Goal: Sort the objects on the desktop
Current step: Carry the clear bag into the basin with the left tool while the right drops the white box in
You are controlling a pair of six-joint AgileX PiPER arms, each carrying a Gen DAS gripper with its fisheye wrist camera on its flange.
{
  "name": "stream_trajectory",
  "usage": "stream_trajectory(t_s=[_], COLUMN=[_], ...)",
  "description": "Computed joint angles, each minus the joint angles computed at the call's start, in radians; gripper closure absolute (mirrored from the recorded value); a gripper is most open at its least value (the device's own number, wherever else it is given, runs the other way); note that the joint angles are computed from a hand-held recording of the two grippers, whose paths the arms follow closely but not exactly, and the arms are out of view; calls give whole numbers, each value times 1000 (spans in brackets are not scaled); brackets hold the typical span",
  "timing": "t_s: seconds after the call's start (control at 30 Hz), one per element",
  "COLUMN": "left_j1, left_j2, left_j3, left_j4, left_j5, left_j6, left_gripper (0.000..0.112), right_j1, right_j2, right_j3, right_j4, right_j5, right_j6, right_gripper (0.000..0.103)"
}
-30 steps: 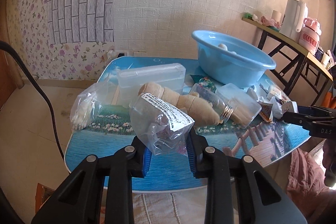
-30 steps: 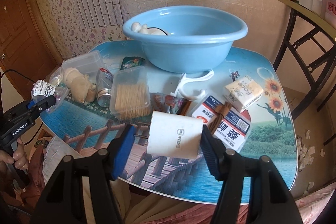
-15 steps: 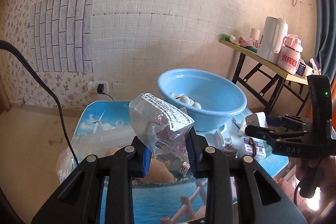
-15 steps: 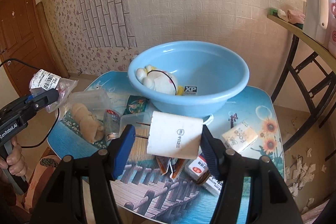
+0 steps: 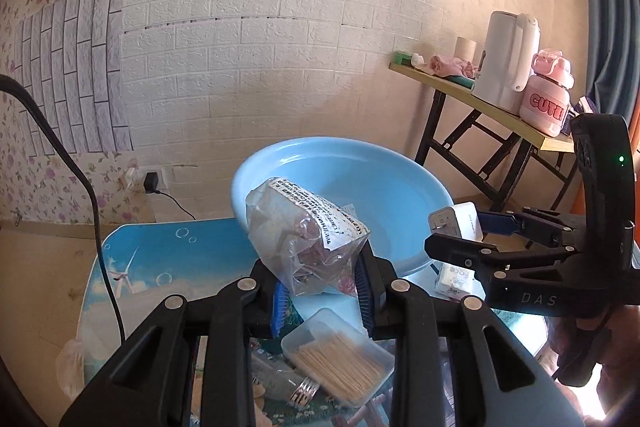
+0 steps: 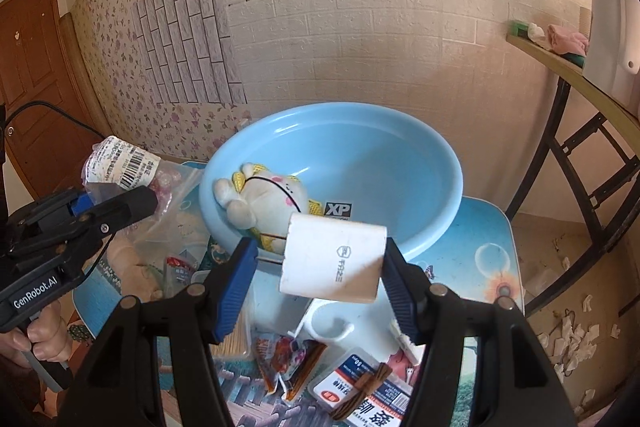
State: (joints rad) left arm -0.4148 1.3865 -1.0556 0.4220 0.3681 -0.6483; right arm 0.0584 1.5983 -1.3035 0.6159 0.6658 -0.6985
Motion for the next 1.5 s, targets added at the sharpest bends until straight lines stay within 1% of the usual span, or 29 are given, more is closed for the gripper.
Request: stream_trajectory(t_s=[0.17, 0.3, 0.4, 0.5, 0.53, 0.57, 0.6, 0.63, 0.67, 0.8, 0.9, 1.0, 1.2, 1.23, 1.27, 1.3, 1.4, 1.5], left_j1=[12, 10, 19, 21, 19, 15, 9, 2, -3, -21, -32, -35, -7, -5, 5, 15, 55, 121], left_j2=[82, 140, 163, 169, 169, 168, 165, 161, 153, 99, 46, -21, -155, -175, -199, -221, -280, -332], left_j3=[-60, -115, -145, -159, -163, -167, -170, -173, -174, -150, -116, -62, 52, 71, 92, 114, 180, 245], left_j4=[-58, -86, -148, -167, -156, -132, -95, -56, -28, 51, 123, 203, 252, 267, 273, 279, 284, 258], left_j5=[2, 30, 36, 28, 26, 25, 28, 34, 40, 54, 78, 98, 144, 155, 162, 167, 184, 191], left_j6=[60, 95, 153, 170, 163, 144, 114, 80, 58, -13, -73, -151, -217, -236, -245, -255, -264, -235], left_gripper=[85, 85, 83, 72, 67, 63, 57, 55, 54, 45, 43, 38, 34, 33, 32, 32, 31, 31], right_j1=[-6, -8, -15, -22, -22, -20, -19, -23, -28, -56, -71, -85, -117, -120, -125, -129, -131, -129], right_j2=[60, 89, 110, 115, 113, 111, 108, 106, 102, 77, 41, 2, -65, -76, -86, -96, -118, -133], right_j3=[-50, -75, -98, -103, -104, -105, -105, -109, -109, -96, -51, 7, 120, 140, 158, 176, 213, 241], right_j4=[8, 5, 4, 20, 19, 11, 4, 0, 4, 14, 13, 2, -35, -42, -41, -36, -49, -65], right_j5=[1, 0, 16, 15, 13, 8, 2, 3, 6, 20, 11, 4, -4, -8, -11, -13, -13, -8], right_j6=[0, 2, 6, -14, -20, -17, -11, -4, 1, 14, 5, 1, 16, 24, 26, 21, 20, 27], right_gripper=[42, 42, 41, 41, 41, 40, 37, 37, 37, 36, 36, 36, 35, 33, 27, 25, 25, 24])
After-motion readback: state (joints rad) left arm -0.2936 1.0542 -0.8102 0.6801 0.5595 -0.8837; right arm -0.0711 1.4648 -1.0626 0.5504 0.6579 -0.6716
